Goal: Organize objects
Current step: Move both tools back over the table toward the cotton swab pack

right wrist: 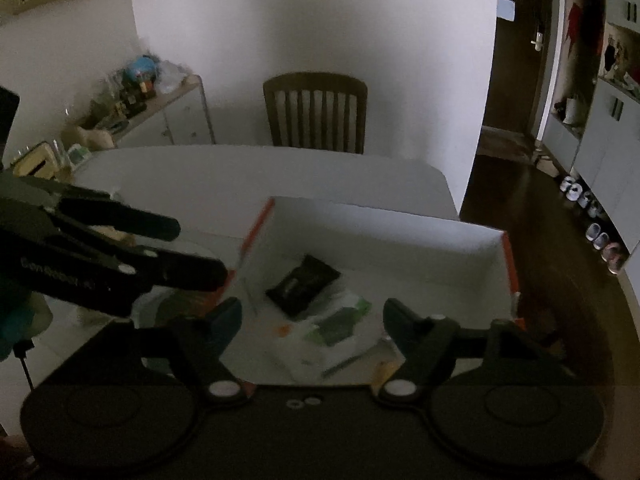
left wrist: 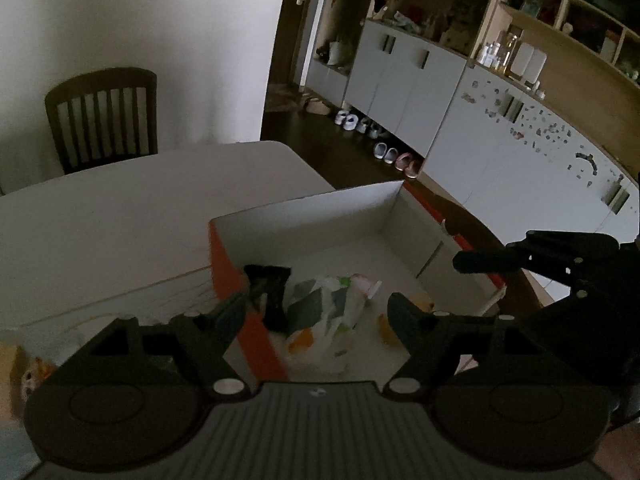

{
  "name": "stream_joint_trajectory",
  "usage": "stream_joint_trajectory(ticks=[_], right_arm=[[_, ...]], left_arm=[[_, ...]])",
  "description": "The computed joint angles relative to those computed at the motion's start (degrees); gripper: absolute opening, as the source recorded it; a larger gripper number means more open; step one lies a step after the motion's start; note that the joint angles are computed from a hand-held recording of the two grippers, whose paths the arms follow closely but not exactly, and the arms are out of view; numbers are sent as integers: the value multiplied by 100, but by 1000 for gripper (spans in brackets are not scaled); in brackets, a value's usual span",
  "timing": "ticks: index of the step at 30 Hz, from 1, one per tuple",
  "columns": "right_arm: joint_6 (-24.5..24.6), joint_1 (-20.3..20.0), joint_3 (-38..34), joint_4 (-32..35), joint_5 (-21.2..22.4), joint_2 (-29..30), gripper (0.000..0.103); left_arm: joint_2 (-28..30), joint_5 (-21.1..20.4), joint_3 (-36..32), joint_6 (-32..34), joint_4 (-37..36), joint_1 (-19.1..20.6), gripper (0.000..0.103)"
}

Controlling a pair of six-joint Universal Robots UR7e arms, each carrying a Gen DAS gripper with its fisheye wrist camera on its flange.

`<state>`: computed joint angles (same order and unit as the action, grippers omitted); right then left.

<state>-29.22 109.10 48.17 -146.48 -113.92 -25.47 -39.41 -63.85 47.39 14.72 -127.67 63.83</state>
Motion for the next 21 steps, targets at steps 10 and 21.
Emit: stream_joint_trajectory(ticks=[10, 21], right_arm=[[268, 296, 391, -294, 19, 99, 79], [465, 585, 32, -142, -1, 584, 80]], left_arm=[[-796, 152, 935, 267, -430, 172, 85], [-1413, 28, 1476, 338, -878, 552, 103]])
